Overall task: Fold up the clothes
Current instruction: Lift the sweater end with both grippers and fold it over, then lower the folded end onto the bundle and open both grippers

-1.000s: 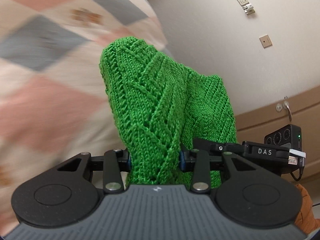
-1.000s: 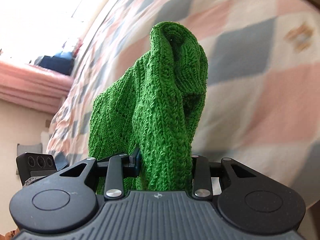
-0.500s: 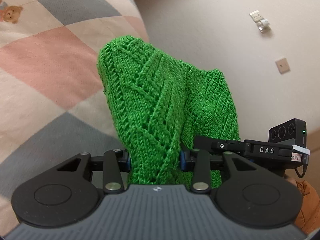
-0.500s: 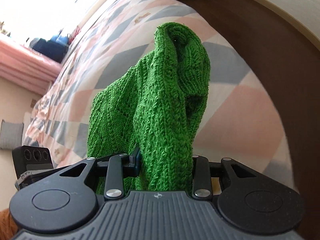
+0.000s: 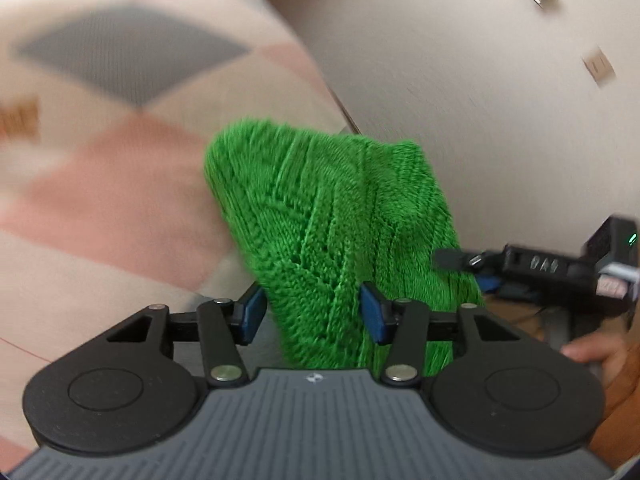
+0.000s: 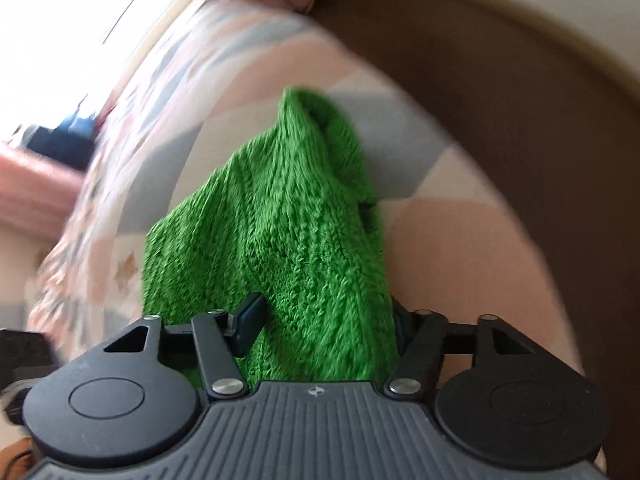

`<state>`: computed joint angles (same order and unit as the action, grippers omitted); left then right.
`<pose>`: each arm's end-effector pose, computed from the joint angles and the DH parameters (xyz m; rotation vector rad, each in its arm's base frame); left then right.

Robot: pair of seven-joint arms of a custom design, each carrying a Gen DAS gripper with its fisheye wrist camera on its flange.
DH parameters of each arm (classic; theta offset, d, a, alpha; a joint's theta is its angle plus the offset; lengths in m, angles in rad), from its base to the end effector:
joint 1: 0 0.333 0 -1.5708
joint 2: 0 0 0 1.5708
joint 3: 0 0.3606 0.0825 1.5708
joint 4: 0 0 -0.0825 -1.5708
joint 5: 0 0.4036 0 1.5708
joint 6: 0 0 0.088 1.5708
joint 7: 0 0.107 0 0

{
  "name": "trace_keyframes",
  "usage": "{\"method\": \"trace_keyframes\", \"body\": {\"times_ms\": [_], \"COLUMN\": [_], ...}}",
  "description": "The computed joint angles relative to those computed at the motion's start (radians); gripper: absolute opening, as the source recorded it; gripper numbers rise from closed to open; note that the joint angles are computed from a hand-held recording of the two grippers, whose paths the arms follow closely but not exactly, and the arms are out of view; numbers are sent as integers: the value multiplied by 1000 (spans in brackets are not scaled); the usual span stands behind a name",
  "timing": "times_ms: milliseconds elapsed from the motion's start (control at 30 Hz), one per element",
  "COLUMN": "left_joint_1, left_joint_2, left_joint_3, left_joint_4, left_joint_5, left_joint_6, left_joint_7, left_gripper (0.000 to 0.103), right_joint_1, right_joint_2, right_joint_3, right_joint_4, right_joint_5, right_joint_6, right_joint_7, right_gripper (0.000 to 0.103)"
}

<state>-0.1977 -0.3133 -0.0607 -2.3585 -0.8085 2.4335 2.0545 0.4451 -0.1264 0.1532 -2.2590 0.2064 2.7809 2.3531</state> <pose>0.4693 -0.1283 0.5252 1.7923 -2.2284 1.0580 0.4632 0.3083 0.5223 -1.4283 2.0367 0.0670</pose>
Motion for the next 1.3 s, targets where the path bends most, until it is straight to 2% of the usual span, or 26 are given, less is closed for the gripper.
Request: {"method": "trace_keyframes", "body": {"times_ms": [33, 67, 100, 133, 200, 300, 400, 433, 500, 600, 700, 833, 967, 1067, 1167, 1267, 1300], "left_joint_1": [1, 0, -3, -13, -35, -51, -7, -7, -10, -6, 5, 11, 5, 3, 7, 13, 13], "left_joint_2": [-13, -25, -36, -31, 0, 82, 176, 190, 206, 209, 207, 207, 204, 198, 192, 188, 186], "left_joint_3": [-3, -3, -3, -6, -16, -32, -81, -79, -72, -60, -63, -64, -63, -60, -61, -66, -66], "left_joint_4": [0, 0, 1, 4, 26, 73, 93, 85, 78, 94, 102, 106, 83, 70, 68, 74, 74], "left_joint_5": [12, 24, 35, 35, 45, 95, 275, 272, 230, 169, 188, 168, 102, 67, 83, 130, 140], "left_joint_6": [24, 48, 74, 118, 206, 273, 306, 320, 333, 296, 268, 247, 277, 285, 278, 269, 268], "left_joint_7": [24, 48, 73, 99, 145, 176, 39, 34, 45, 83, 135, 190, 263, 307, 308, 285, 286], "left_gripper": [26, 16, 15, 15, 15, 15, 14, 14, 13, 12, 12, 12, 12, 12, 12, 12, 12], "right_joint_1": [-47, -89, -111, -124, -115, -91, -55, -43, -30, 4, 27, 53, 118, 173, 220, 261, 270], "right_joint_2": [-35, -69, -92, -112, -129, -122, -105, -103, -99, -98, -91, -85, -15, 38, 69, 86, 79], "right_joint_3": [43, 87, 118, 143, 163, 198, 212, 208, 208, 173, 168, 210, 229, 243, 230, 208, 205], "right_joint_4": [-10, -13, -10, -4, -4, 1, -5, -16, -42, -46, 10, 43, 86, 101, 120, 163, 169], "right_joint_5": [-170, -323, -428, -515, -603, -696, -745, -747, -787, -770, -744, -849, -880, -981, -1037, -1012, -1026], "right_joint_6": [-29, -71, -102, -132, -129, -166, -234, -242, -202, -195, -280, -299, -333, -422, -470, -530, -551], "right_joint_7": [164, 301, 375, 428, 466, 514, 581, 609, 690, 631, 578, 599, 556, 540, 566, 548, 579], "right_gripper": [62, 62, 60, 54, 44, 41, 41, 42, 42, 43, 44, 45, 47, 49, 50, 49, 47]}}
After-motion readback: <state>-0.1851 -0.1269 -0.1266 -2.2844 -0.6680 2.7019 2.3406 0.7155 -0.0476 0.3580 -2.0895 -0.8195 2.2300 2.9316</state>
